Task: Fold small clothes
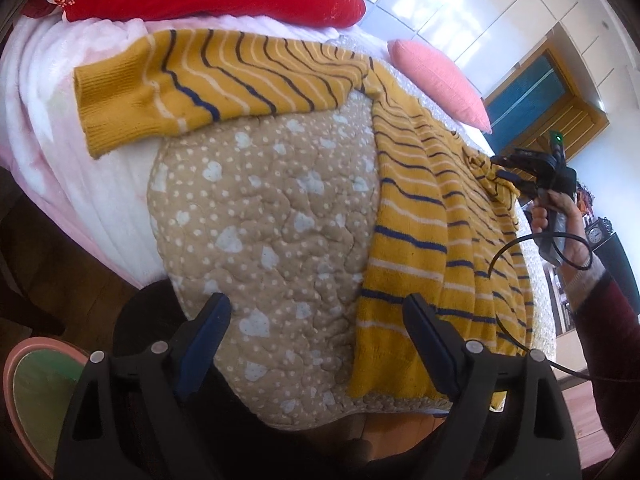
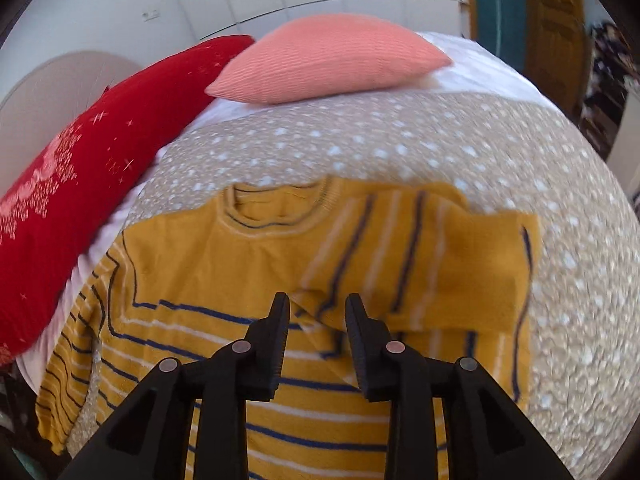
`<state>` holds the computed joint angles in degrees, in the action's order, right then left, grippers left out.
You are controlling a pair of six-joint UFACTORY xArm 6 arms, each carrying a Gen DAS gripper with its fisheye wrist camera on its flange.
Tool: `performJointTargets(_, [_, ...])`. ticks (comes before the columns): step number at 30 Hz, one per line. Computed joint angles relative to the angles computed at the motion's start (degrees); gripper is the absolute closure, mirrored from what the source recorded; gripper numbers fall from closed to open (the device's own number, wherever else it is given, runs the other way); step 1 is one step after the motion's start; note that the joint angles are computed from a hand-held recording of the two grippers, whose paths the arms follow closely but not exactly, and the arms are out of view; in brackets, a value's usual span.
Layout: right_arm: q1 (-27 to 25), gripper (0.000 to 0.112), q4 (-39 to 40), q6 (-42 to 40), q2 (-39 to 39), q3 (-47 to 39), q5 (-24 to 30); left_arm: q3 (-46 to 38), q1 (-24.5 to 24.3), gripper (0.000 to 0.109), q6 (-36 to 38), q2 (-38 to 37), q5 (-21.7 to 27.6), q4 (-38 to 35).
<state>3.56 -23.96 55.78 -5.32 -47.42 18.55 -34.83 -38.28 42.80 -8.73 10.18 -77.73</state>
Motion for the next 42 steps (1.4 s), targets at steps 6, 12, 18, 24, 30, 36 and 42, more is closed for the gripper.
performJointTargets(6, [-3.38, 0.077, 5.31, 4.37, -0.38, 3.35, -3.74, 0.26, -1.60, 0.022, -3.60, -0.26, -1.30, 3.73])
performJointTargets(12, [-2.08, 0.076, 2.41, 6.71, -3.67, 6.87, -5.68, 0.35, -1.71, 0.022, -3.24, -0.04, -0.79, 3.37])
performJointTargets(18, [-2.90, 0.074, 2.54, 9.89, -5.43, 9.27, -7.51, 0.20, -1.87, 0.022, -2.72, 0.28, -1.21, 2.49])
performJointTargets(24, [-5.15, 0.074, 11.52, 10.71, -2.29, 9.45, -10.49, 0.62, -1.37, 0.022, -2.53, 0.07, -0.84, 1.95])
performJointTargets(30, [-4.50, 0.106, -6.68, 19.45, 1.24, 0.67, 0.35, 0.61, -0.77, 0.022, -1.07, 0.10, -0.14, 0.62])
performJointTargets(36, [3.93, 0.107, -17.96, 12.03, 3.82, -10.10, 10.40, 0.16, -0.28, 0.022, 0.70, 0.81, 0.40, -1.35])
performJointTargets(42, [10.99, 0.107, -8.60, -2.69, 12.56, -21.68, 8.02, 0.39, -0.73, 0.022, 1.24, 0.42, 0.06, -2.89])
